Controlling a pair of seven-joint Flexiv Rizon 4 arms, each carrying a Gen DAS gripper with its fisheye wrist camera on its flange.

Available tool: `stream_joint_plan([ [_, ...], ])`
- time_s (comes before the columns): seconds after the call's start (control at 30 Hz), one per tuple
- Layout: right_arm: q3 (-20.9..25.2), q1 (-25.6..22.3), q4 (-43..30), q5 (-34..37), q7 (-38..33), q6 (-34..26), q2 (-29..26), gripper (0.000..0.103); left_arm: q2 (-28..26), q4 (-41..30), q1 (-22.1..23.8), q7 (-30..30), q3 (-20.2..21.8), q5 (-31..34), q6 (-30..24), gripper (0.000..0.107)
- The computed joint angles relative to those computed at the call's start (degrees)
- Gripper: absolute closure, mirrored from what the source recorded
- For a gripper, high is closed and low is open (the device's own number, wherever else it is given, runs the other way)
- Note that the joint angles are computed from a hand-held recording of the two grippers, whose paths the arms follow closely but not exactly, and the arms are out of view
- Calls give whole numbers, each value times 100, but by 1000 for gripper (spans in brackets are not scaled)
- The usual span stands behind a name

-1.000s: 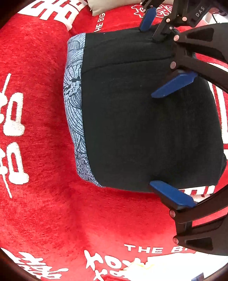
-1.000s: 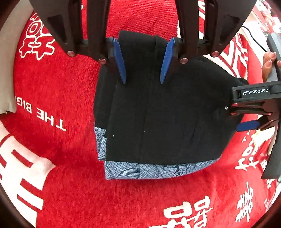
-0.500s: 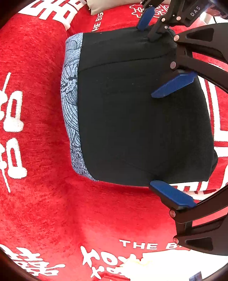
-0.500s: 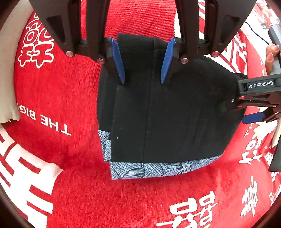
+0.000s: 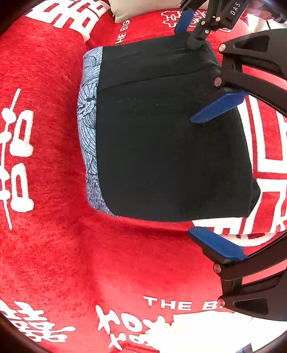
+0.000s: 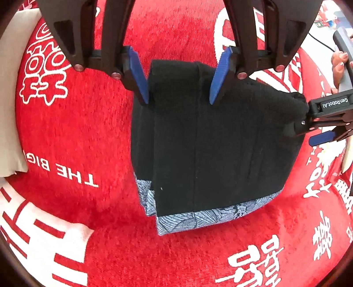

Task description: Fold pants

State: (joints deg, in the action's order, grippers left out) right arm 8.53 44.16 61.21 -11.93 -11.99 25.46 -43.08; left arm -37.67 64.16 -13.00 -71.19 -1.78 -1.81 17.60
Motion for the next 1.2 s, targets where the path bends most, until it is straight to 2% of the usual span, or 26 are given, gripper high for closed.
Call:
stream_joint_plan([
  [0.4, 86, -88, 211, 113, 6, -188, 272, 33, -249, -459, 111, 53, 25, -68, -155, 11],
  [0.53, 120, -122, 489, 164, 84, -215, 501, 30, -320, -547, 226, 42, -1, -205, -249, 11],
  [0.6, 147, -191, 891, 265, 317, 99, 731, 30, -398, -662, 308, 73, -28, -306, -361, 11],
  [0.77, 147, -417, 2245, 234, 1049, 1846, 1331, 27, -795, -1263, 532, 338, -173, -649, -970, 11],
  [0.83, 178, -547, 2504, 208, 1068, 2239, 1396, 25, -997, -1551, 585, 413, -200, -753, -1218, 11],
  [1.0, 280, -808, 2683, 317, 916, 2743, 1304, 24, -1358, -2091, 549, 560, -126, -692, -1415, 11],
  [1.2, 504, -1003, 2722, 650, 500, 3402, 1075, 24, -1547, -2242, 598, 521, -190, -857, -1544, 11],
])
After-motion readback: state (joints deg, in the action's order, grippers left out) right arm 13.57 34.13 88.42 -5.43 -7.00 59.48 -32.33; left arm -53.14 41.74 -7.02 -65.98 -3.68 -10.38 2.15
